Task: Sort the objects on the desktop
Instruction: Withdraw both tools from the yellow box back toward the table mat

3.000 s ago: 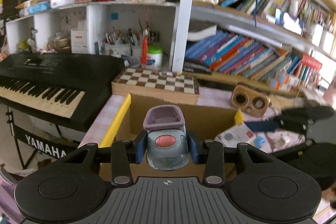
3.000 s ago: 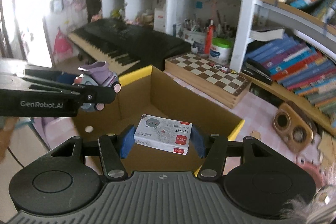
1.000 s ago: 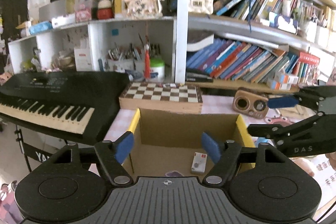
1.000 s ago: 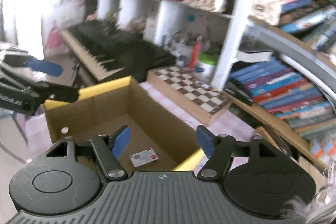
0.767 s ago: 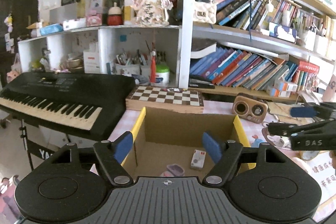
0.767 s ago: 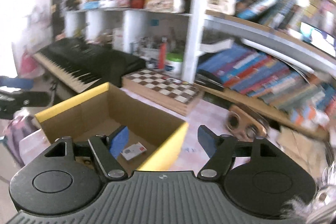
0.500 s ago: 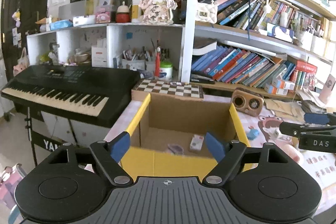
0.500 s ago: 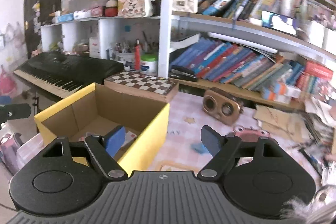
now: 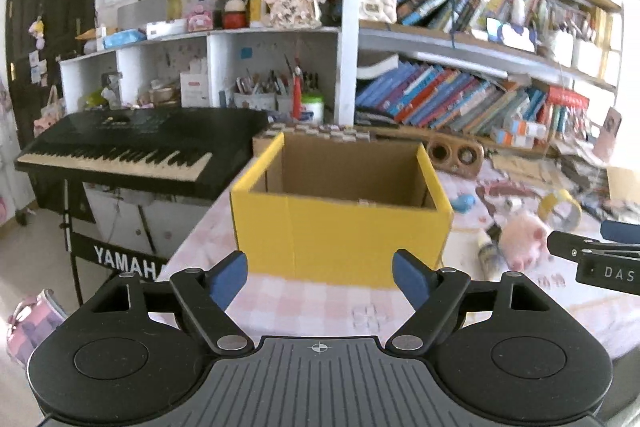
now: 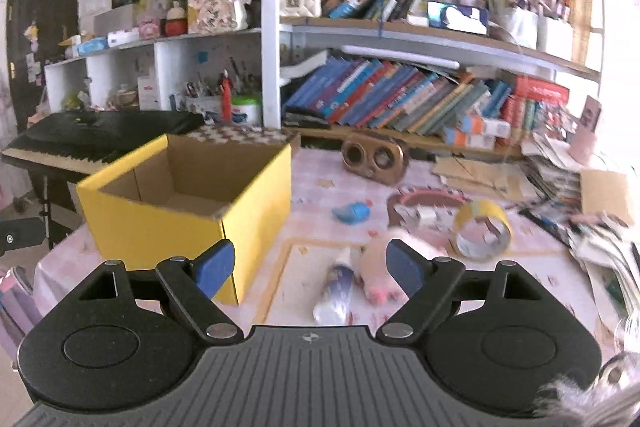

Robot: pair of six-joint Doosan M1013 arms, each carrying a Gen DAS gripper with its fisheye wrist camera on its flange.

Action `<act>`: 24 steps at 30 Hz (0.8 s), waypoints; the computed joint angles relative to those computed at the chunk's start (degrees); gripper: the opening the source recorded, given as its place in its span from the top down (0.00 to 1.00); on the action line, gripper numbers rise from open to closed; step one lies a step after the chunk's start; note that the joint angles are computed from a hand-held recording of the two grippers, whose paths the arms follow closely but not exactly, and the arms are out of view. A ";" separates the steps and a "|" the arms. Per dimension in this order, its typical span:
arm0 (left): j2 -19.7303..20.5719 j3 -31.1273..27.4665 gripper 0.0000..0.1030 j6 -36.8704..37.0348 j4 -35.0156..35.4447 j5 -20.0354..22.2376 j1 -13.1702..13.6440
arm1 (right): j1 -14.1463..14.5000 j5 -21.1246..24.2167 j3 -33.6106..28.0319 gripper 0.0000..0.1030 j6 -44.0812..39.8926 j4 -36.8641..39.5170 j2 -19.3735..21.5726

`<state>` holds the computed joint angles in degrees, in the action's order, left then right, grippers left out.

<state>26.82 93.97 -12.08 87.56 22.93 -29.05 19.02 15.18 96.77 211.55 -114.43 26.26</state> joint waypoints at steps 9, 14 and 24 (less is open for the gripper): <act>-0.12 2.38 0.20 7.39 -5.24 -1.37 -1.75 | 1.58 1.34 5.27 0.20 -7.83 9.79 -1.78; 0.15 2.04 0.20 13.94 -9.72 -3.65 -1.93 | 2.03 2.19 6.01 0.19 -13.78 16.39 -2.09; 1.26 0.34 0.20 27.57 -20.65 -8.02 -1.93 | 1.91 5.15 6.39 0.17 -23.33 29.50 -2.54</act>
<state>28.09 94.31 15.48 66.91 14.91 -30.98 20.93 20.33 103.16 188.22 -84.93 23.72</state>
